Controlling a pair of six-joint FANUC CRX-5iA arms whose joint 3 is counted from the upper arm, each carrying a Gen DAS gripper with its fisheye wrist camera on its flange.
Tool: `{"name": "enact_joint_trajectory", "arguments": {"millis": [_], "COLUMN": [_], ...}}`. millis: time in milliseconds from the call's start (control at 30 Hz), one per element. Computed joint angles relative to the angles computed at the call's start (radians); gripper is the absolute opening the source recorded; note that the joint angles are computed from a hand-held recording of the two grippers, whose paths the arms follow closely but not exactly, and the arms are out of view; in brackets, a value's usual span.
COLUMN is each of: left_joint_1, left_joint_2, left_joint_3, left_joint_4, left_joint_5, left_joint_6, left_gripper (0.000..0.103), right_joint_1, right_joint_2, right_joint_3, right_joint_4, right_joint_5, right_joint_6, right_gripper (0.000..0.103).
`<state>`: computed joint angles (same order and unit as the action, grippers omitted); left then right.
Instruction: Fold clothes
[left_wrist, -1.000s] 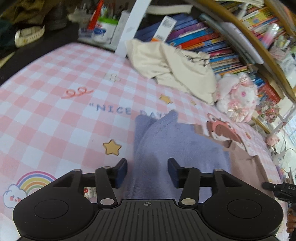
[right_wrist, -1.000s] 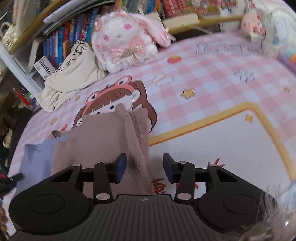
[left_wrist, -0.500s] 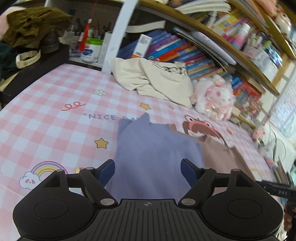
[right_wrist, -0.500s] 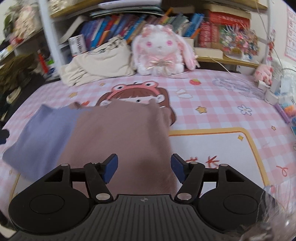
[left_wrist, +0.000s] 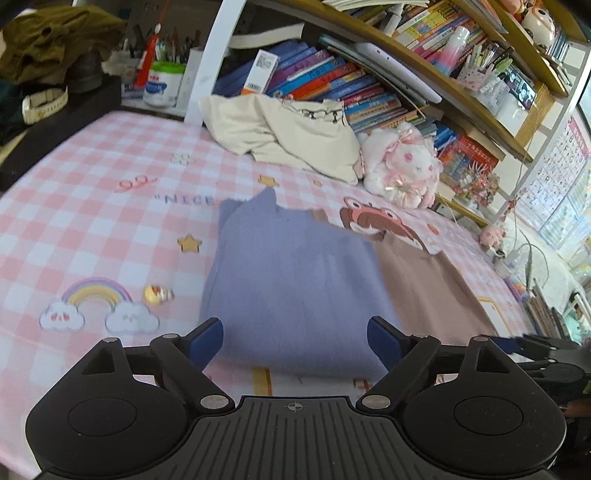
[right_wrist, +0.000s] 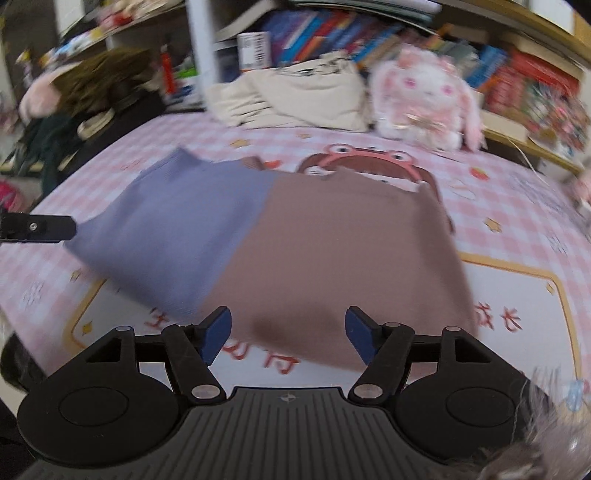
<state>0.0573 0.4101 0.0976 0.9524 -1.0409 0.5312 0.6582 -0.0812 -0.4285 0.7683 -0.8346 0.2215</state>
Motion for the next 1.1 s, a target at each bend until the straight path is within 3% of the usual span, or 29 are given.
{"name": "enact_joint_trajectory", "arguments": {"millis": [200, 367, 600, 733, 867, 967, 1033, 1067, 1100], "left_joint_1": [0.024, 0.042, 0.059, 0.054, 0.044, 0.037, 0.033, 0.031, 0.029], "left_joint_2": [0.021, 0.077, 0.17, 0.19, 0.2, 0.207, 0.208, 0.208, 0.208], "left_joint_3": [0.022, 0.076, 0.108, 0.088, 0.076, 0.078, 0.079, 0.078, 0.079], "left_joint_4": [-0.038, -0.042, 0.066, 0.141, 0.182, 0.196, 0.2, 0.202, 0.205], "left_joint_5": [-0.056, -0.148, -0.245, -0.241, -0.238, -0.237, -0.229, -0.223, -0.219], "left_joint_6": [0.076, 0.178, 0.447, 0.564, 0.614, 0.628, 0.634, 0.639, 0.644], "left_gripper": [0.087, 0.087, 0.087, 0.087, 0.087, 0.087, 0.087, 0.087, 0.087], "right_joint_1": [0.017, 0.025, 0.011, 0.018, 0.025, 0.019, 0.012, 0.007, 0.002], "right_joint_2": [0.045, 0.091, 0.195, 0.264, 0.315, 0.341, 0.354, 0.358, 0.357], "right_joint_3": [0.054, 0.1, 0.224, 0.287, 0.327, 0.35, 0.368, 0.376, 0.377], "right_joint_4": [-0.047, -0.066, -0.164, -0.153, -0.127, -0.124, -0.138, -0.146, -0.149], "right_joint_5": [-0.007, 0.013, 0.075, 0.089, 0.091, 0.089, 0.083, 0.08, 0.084], "right_joint_6": [0.122, 0.279, 0.557, 0.699, 0.828, 0.874, 0.892, 0.893, 0.881], "right_gripper": [0.067, 0.067, 0.065, 0.064, 0.064, 0.058, 0.047, 0.034, 0.028]}}
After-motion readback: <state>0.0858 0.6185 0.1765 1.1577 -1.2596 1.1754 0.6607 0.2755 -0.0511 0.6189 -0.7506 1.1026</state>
